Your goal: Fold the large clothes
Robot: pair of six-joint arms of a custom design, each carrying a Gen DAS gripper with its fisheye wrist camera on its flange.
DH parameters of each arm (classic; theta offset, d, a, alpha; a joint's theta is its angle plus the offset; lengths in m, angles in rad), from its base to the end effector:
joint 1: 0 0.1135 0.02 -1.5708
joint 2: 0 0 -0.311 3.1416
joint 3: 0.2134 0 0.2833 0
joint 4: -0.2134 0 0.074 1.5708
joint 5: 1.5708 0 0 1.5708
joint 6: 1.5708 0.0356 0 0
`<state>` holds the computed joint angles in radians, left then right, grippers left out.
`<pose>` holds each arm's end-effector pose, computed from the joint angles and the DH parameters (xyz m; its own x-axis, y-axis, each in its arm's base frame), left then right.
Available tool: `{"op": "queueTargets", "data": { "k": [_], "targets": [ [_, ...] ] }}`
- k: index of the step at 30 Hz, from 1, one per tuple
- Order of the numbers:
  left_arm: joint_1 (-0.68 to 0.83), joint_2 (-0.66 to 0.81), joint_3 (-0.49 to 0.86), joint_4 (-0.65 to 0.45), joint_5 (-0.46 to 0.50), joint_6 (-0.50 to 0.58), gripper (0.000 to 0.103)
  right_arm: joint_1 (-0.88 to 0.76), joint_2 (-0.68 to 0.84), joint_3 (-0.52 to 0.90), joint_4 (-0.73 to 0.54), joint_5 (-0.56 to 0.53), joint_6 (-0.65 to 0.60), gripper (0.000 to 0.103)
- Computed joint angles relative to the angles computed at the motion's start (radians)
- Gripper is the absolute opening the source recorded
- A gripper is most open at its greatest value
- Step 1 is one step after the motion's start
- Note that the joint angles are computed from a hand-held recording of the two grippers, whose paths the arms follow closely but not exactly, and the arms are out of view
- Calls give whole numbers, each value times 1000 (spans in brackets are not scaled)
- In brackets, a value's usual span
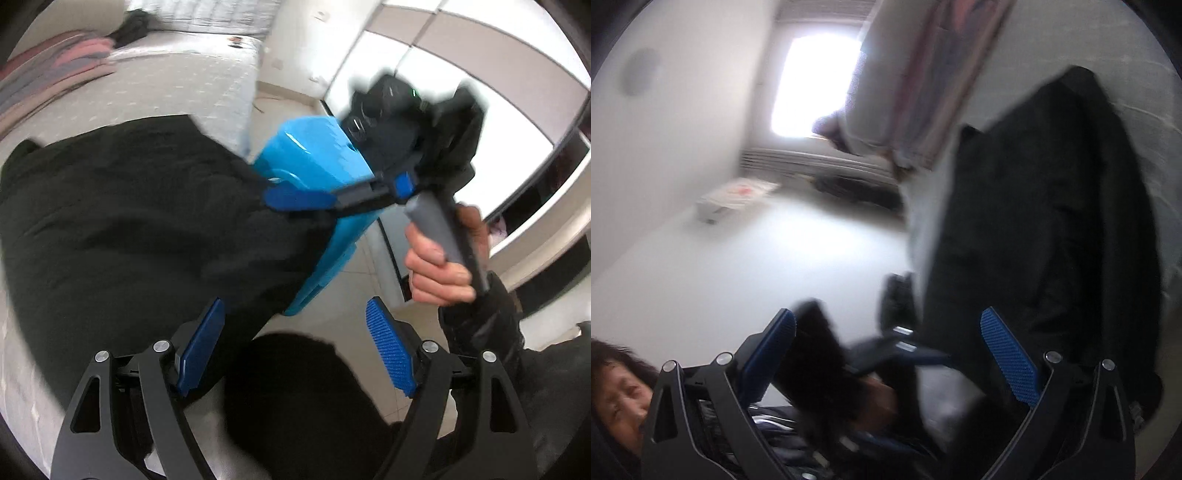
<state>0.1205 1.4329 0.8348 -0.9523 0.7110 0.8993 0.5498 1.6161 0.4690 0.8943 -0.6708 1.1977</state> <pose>0.2429 0.0060 0.2143 -0.6785 0.5154 -0.5235 0.7286 0.5631 -0.3900 0.2453 0.1763 0.1710 -0.9367 0.2815 -0.2081 -0.1376 0.2505 0.9583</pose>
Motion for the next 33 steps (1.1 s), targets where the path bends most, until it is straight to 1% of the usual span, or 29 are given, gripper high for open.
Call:
{"op": "queueTargets", "data": {
  "k": [1, 2, 3, 4, 5, 6, 7, 8, 9, 11, 12, 13, 14, 15, 16, 18, 19, 20, 22, 23, 25, 26, 27, 30, 32, 33],
  "targets": [
    [61, 30, 26, -35, 12, 31, 75, -17, 9, -20, -44, 22, -18, 96],
    [136, 75, 65, -76, 29, 54, 75, -24, 68, -49, 31, 23, 6, 96],
    [181, 105, 90, -98, 40, 60, 75, -41, 143, -77, 141, 0, 47, 96],
    [242, 154, 130, -118, 53, 53, 75, -47, 191, -85, 188, -11, 51, 96],
    [277, 188, 159, -126, 59, 35, 75, -43, 203, -86, 191, -9, 47, 96],
    [329, 237, 200, -134, 65, 1, 75, -41, 188, -105, 199, -3, 45, 96],
    [372, 276, 233, -137, 69, -35, 75, -41, 155, -115, 180, 5, 31, 96],
    [418, 326, 274, -135, 72, -85, 75, -36, 84, -117, 111, 38, -9, 96],
    [433, 365, 302, -123, 74, -121, 75, -34, 36, -119, 59, 62, -35, 96],
    [474, 443, 348, -122, 68, -163, 75, -39, -73, -117, -77, 115, -100, 96],
    [482, 470, 358, -124, 62, -166, 75, -43, -120, -99, -187, 144, -144, 96],
    [488, 496, 357, -116, 55, -169, 75, -20, -188, -65, -352, 204, -188, 96],
    [482, 526, 359, -112, 52, -185, 75, 1, -218, -24, -493, 263, -231, 96],
    [477, 562, 376, -115, 53, -191, 75, 24, -219, 29, -616, 318, -274, 96],
    [467, 586, 384, -123, 57, -200, 75, 40, -193, 77, -701, 343, -316, 96],
    [448, 611, 367, -127, 71, -201, 75, 50, -106, 167, -791, 345, -372, 96],
    [450, 614, 356, -129, 72, -195, 75, 48, -55, 194, -811, 332, -392, 96],
    [446, 620, 351, -124, 80, -201, 75, 48, -6, 210, -802, 321, -395, 96],
    [443, 646, 363, -156, 105, -193, 76, 12, 95, 218, -751, 228, -397, 96],
    [448, 659, 363, -164, 109, -185, 76, -3, 116, 215, -731, 190, -390, 96],
    [451, 681, 363, -182, 121, -177, 76, -52, 214, 190, -584, 53, -364, 96],
    [452, 686, 366, -187, 123, -179, 76, -71, 234, 164, -521, 0, -348, 96],
    [454, 716, 384, -204, 133, -179, 76, -92, 291, 148, -423, -79, -314, 96],
    [453, 794, 413, -273, 166, -162, 77, -129, 394, 117, -224, -217, -240, 96],
    [451, 831, 422, -300, 185, -145, 79, -142, 474, 102, -70, -283, -172, 96],
    [436, 841, 418, -299, 200, -150, 81, -147, 522, 92, 33, -317, -124, 96]
  ]
}}
